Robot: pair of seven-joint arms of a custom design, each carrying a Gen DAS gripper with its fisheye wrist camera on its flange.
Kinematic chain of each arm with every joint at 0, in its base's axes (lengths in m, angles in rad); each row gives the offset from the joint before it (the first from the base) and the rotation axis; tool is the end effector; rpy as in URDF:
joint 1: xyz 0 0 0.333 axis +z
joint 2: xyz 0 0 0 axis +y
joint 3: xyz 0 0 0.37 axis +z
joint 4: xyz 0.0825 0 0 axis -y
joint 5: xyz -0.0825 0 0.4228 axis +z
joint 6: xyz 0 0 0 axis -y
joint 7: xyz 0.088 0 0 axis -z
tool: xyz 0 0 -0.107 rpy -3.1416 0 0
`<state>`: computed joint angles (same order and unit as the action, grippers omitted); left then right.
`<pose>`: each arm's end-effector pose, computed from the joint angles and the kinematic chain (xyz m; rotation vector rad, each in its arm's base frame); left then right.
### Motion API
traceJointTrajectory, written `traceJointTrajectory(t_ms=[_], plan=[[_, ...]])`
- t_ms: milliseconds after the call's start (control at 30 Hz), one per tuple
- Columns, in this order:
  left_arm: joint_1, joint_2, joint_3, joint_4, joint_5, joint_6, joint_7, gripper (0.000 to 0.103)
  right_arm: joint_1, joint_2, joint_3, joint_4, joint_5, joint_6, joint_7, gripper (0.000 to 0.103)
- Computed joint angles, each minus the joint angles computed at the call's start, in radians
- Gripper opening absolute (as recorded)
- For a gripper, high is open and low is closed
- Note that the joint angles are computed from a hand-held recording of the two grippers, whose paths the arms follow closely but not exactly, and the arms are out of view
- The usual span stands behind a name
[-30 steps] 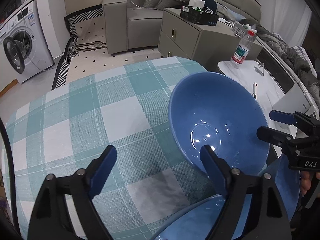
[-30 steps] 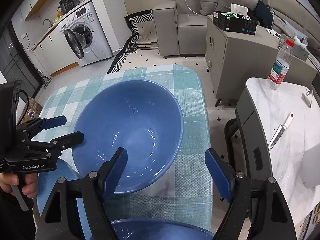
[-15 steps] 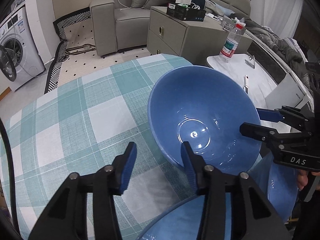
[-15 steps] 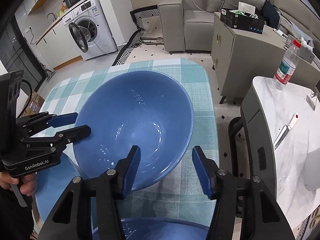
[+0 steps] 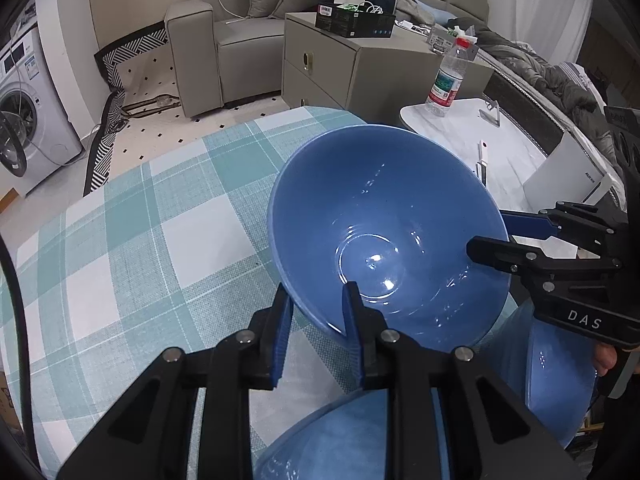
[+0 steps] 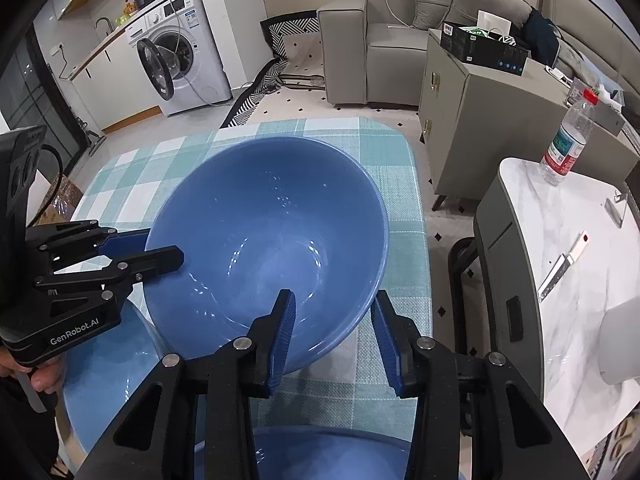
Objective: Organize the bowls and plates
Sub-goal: 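Lift and carry the held blue bowls across the cloth with both tools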
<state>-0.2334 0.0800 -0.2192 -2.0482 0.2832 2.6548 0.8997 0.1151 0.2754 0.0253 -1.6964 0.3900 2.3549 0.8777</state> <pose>0.5765 -0.2853 0.4937 -1.9697 1.9522 -0.6732 0.7159 0.1045 0.5122 -2.3567 1.2321 -0.2278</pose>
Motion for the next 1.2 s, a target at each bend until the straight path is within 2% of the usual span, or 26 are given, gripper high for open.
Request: traceJointTrajectory(t_ms=[367, 1200], plan=[[-0.007, -0.015, 0.004, -0.007, 0.075, 0.009, -0.046, 0.023, 0.004, -0.023, -0.002, -0.028, -0.005, 0.035, -0.009, 0.041], [0.002, -0.108, -0.008, -0.059, 0.207, 0.046, -0.183, 0.023, 0.014, -0.151, 0.0, -0.135, 0.073, 0.128, -0.079, 0.041]])
